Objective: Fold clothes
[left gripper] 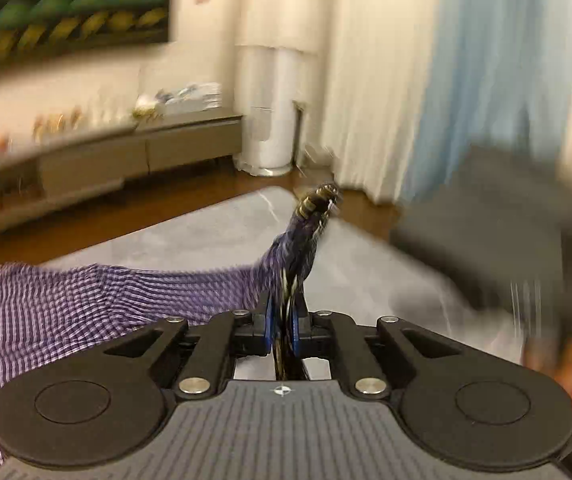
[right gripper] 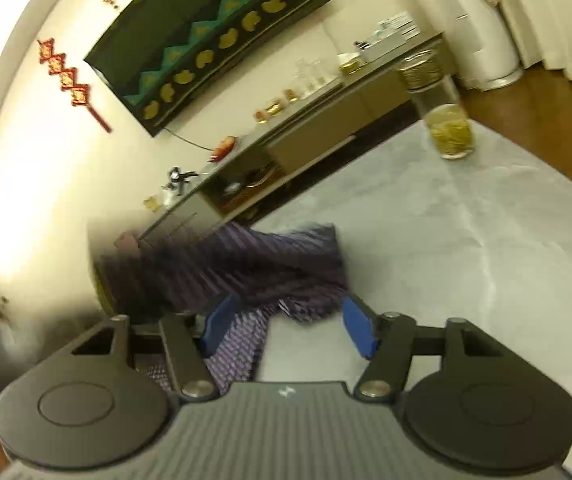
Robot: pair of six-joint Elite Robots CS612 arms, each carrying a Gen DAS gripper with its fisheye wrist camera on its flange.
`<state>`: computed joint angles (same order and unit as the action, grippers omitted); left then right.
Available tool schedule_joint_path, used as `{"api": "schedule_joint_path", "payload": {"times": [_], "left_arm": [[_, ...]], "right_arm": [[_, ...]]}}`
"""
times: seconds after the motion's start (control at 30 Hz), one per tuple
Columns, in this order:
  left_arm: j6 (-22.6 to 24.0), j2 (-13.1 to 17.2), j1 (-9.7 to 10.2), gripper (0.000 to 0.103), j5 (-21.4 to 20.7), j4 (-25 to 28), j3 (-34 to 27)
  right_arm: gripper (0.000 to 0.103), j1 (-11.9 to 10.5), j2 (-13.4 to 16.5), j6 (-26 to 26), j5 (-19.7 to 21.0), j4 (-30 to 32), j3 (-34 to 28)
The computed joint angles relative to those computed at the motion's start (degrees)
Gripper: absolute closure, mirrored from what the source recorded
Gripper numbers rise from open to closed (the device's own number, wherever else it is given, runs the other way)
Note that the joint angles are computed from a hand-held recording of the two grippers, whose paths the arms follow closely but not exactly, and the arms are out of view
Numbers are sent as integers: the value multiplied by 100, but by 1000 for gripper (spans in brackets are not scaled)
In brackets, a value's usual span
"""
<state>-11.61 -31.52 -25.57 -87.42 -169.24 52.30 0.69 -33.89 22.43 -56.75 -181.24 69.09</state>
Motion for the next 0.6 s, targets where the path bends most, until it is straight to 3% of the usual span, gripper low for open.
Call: {"api": "schedule_joint_path", "payload": {"times": [0.1, 0.13, 0.2, 0.33, 0.4, 0.47, 0.5, 0.57, 0.6], "left_arm": [[-532, 44, 340, 94, 292, 305, -492], [-665, 84, 440, 94, 352, 542, -682], [-826, 201, 612, 94, 386, 1267, -1080], [-881, 276, 761, 94, 515, 1548, -1250], [-958, 348, 821, 94, 445, 1599, -1354], [-1025, 209, 836, 94, 390, 1390, -1063], [-1026, 151, 841, 94, 382, 1259, -932], [-1018, 54, 842, 94, 421, 943, -707], [-1026, -6, 857, 94, 452, 782, -597]], "right_arm": [[25, 159, -266, -222, -197, -197, 655], [20, 230, -341, -393, -219, -188, 854], [20, 446, -497, -1018, -444, 22, 1225], [24, 927, -643, -2262, -1526, 301, 1545], [36, 1044, -647, -2591, -1639, 467, 1539], [75, 1104, -627, -2778, -1671, 761, 1464], [80, 1135, -614, -2882, -1721, 879, 1428], [103, 1181, -600, -3026, -1761, 1025, 1365], [103, 1195, -594, -3065, -1774, 996, 1354]]}}
